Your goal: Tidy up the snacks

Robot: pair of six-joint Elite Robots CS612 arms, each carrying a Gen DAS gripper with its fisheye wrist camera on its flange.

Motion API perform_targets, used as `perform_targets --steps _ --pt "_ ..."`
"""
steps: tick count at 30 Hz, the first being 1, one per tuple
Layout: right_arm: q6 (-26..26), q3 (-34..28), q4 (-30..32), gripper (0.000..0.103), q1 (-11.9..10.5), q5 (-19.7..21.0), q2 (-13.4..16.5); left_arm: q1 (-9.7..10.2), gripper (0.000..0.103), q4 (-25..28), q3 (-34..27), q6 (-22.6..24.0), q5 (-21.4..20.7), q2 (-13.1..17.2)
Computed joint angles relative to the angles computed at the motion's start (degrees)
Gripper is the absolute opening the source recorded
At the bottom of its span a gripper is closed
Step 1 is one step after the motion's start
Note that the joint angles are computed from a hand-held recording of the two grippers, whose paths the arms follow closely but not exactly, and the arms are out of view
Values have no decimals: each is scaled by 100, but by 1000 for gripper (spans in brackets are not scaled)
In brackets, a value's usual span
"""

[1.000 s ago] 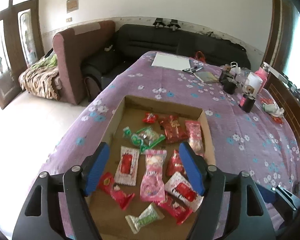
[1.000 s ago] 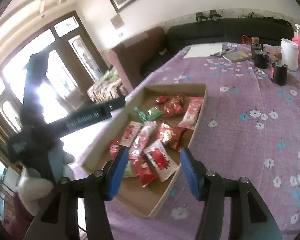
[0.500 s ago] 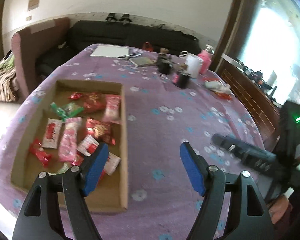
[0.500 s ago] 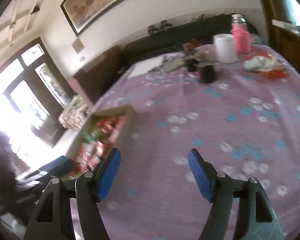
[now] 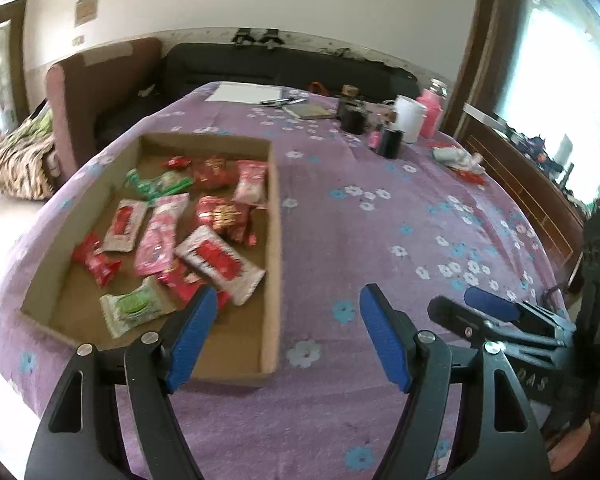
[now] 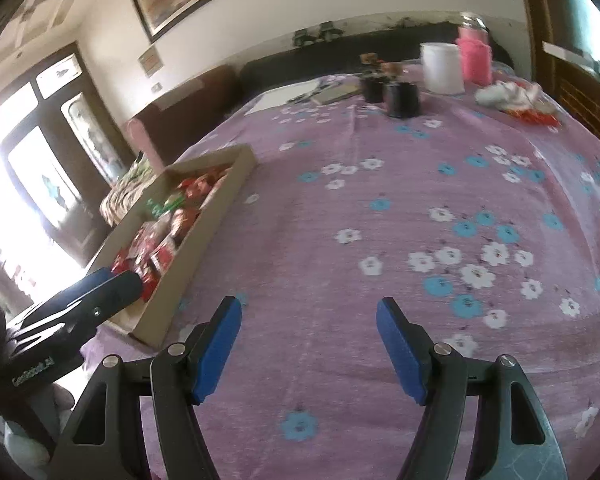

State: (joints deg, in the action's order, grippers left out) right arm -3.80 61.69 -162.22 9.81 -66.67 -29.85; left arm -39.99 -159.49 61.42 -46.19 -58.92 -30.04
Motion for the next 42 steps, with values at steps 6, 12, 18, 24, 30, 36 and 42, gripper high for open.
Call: perform_targets --steps 6,12,18,24,30,36,42 --pt "-343 44 -9 73 135 -2 -51 -16 74 1 398 -416 232 -216" --pt "-476 118 -254 73 209 139 -105 -103 74 357 709 -837 1000 -406" --pt "-802 112 -280 72 326 176 -116 -321 90 1457 872 -2065 2846 -546" --pt "-1057 243 -639 73 399 179 -169 -346 103 1370 1178 -2567 3198 -697" --pt "-1230 258 -585 73 435 184 -176 -195 103 1645 1110 -2618 2286 -721" --pt "-1441 287 -539 74 484 164 -183 -173 103 1896 1046 -2723 1980 -705" --pt "-1591 256 -422 74 535 162 -166 -124 103 2031 1061 -2833 1693 -717"
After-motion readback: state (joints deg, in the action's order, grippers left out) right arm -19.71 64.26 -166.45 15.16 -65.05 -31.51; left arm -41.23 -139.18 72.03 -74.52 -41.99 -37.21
